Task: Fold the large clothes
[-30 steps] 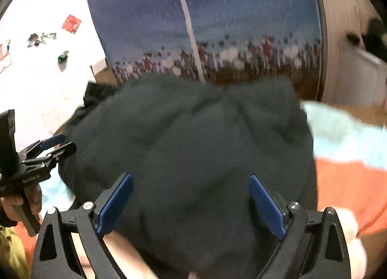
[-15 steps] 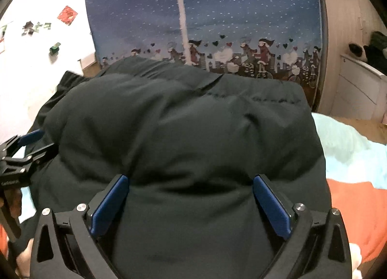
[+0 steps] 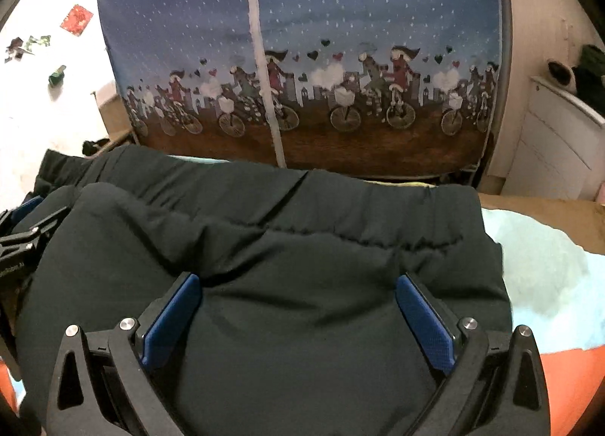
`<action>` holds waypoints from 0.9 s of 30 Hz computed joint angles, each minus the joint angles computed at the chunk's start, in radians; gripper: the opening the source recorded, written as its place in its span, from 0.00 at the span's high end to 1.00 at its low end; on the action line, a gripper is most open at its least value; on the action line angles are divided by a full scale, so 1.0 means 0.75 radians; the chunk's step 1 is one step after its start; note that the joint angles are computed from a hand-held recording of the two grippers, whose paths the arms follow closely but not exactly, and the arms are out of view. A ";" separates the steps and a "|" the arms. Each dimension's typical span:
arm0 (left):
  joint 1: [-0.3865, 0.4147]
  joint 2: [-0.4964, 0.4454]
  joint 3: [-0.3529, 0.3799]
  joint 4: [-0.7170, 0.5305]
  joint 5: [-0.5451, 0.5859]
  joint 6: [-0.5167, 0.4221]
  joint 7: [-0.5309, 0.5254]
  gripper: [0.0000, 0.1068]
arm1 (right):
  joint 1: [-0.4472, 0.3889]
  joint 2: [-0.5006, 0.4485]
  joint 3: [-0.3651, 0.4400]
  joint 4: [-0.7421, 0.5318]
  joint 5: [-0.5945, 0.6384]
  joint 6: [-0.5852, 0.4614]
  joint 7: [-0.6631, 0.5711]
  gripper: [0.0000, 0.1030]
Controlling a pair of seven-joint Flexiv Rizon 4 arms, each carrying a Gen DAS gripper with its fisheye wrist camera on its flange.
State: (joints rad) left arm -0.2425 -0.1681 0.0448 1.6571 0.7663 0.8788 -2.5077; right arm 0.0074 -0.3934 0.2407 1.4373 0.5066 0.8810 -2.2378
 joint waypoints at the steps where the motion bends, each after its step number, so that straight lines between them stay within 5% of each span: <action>1: 0.009 -0.009 0.000 -0.001 -0.012 0.013 0.010 0.04 | 0.010 -0.026 -0.009 -0.034 -0.018 -0.032 0.026 0.00; 14: 0.009 -0.101 0.061 -0.045 -0.019 0.135 -0.027 0.04 | -0.009 -0.195 0.010 -0.250 -0.027 -0.202 0.140 0.00; 21: 0.000 -0.060 0.078 0.012 -0.010 0.201 -0.049 0.04 | -0.043 -0.153 0.041 -0.179 0.032 -0.127 0.087 0.00; 27: -0.029 0.023 0.038 0.036 0.039 0.064 -0.076 0.05 | -0.064 -0.067 0.030 -0.095 0.098 -0.073 0.074 0.00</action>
State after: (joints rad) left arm -0.2646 -0.1511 0.0735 1.6842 0.7958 0.9269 -2.5648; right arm -0.0406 -0.4434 0.2629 1.3663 0.5798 0.8263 -2.1826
